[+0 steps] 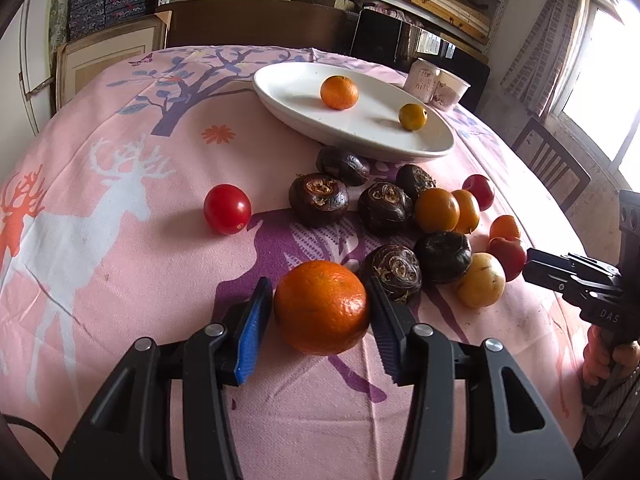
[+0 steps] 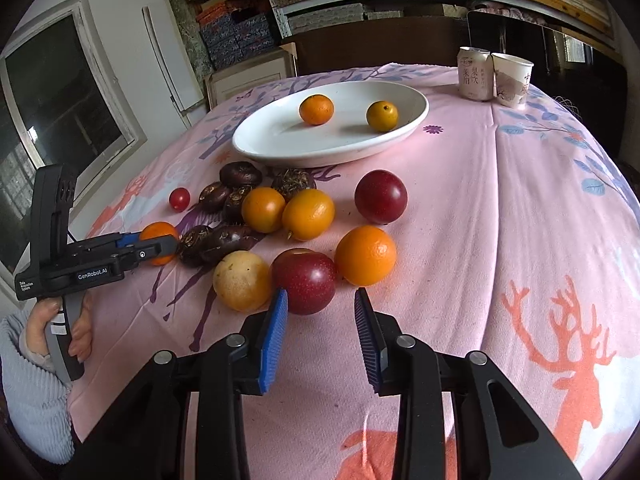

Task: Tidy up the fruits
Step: 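Grasp a tangerine with the left gripper while the right gripper grasps a red plum, then lift the tangerine and red plum onto the white plate and open both grippers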

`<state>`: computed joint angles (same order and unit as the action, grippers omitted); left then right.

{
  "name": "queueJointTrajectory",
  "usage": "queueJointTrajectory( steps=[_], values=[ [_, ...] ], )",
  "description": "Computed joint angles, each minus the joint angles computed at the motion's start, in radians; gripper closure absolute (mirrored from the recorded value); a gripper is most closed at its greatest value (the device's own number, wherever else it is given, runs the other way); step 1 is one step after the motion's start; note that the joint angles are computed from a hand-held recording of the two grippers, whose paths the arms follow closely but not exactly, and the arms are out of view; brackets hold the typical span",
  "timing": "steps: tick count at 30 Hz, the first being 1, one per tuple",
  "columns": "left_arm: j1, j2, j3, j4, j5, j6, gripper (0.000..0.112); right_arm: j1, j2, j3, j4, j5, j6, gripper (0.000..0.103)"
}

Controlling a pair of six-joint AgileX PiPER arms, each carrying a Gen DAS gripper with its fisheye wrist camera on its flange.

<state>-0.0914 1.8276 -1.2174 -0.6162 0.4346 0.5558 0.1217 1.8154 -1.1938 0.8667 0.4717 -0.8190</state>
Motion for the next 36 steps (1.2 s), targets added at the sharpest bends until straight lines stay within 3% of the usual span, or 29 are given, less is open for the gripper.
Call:
queueJointTrajectory(
  steps=[4,11,15,22,26,28,31,36],
  values=[
    [0.005,0.008,-0.005,-0.009,0.008,0.004,0.061,0.007,0.04,-0.05,0.004,0.06,0.017,0.068],
    [0.002,0.002,0.003,-0.015,-0.001,0.009,0.062,0.015,0.103,-0.13,0.002,0.083,0.073,0.065],
    [0.0,-0.006,0.013,-0.04,-0.008,0.037,0.064,-0.011,0.128,-0.148,0.069,0.134,0.035,0.066],
    [0.002,-0.024,0.035,-0.078,-0.025,0.075,0.069,-0.027,0.097,-0.099,0.173,0.111,-0.061,0.068],
    [0.012,-0.06,0.06,-0.198,-0.046,0.182,0.069,-0.042,0.041,-0.034,0.275,0.052,-0.159,0.068],
    [0.006,-0.043,-0.002,-0.136,-0.023,0.114,0.069,-0.048,0.037,-0.072,0.243,0.048,-0.112,0.068],
    [-0.036,0.024,-0.162,0.083,-0.013,-0.102,0.069,-0.043,0.085,-0.23,0.082,0.068,0.08,0.068],
    [-0.075,0.222,-0.5,0.243,0.085,-0.306,0.069,0.001,0.267,-0.557,-0.16,0.135,0.373,0.068]
  ],
)
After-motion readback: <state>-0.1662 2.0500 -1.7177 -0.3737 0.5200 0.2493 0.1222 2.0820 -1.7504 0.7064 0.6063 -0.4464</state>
